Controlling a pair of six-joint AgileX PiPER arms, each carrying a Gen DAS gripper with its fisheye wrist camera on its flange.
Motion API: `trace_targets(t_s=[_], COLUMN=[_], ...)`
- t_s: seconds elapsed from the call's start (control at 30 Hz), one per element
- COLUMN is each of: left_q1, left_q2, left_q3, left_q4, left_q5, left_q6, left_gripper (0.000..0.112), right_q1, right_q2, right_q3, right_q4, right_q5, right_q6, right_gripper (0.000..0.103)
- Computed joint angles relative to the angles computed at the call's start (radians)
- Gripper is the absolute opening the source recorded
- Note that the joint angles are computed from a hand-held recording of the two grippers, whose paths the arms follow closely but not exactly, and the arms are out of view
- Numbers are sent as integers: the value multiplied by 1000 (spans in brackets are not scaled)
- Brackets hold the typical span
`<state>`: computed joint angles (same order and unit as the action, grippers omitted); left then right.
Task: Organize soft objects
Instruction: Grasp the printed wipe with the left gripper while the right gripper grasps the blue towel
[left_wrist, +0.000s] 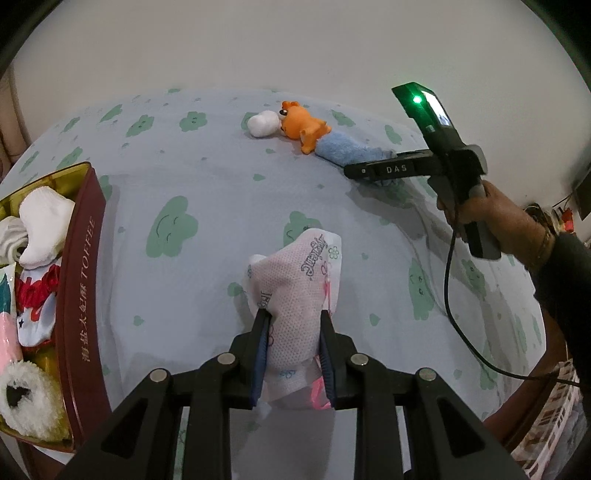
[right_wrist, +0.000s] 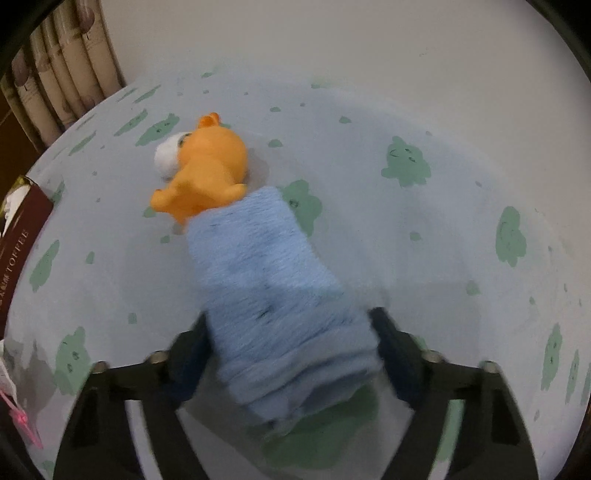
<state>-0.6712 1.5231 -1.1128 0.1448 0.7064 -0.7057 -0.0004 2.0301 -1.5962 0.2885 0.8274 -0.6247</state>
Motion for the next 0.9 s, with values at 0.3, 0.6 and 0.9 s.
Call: trace_targets(t_s=[0.3, 0.6, 0.9], left_q1=[-37, -102, -162], left_q2=[-56, -146, -263], left_q3=[27, 70, 128], left_q4=[25, 102, 194], left_q5=[32, 82, 150], left_q6=[-64, -166, -287], left_gripper=[26, 27, 27], right_q1=[21, -109, -80], right_q2=[-200, -611, -725], right_q3=[281, 776, 977], right_q4=[57, 434, 545], right_q5=[-106, -154, -259], right_q6=[-6, -201, -245], right_gripper=[25, 24, 25])
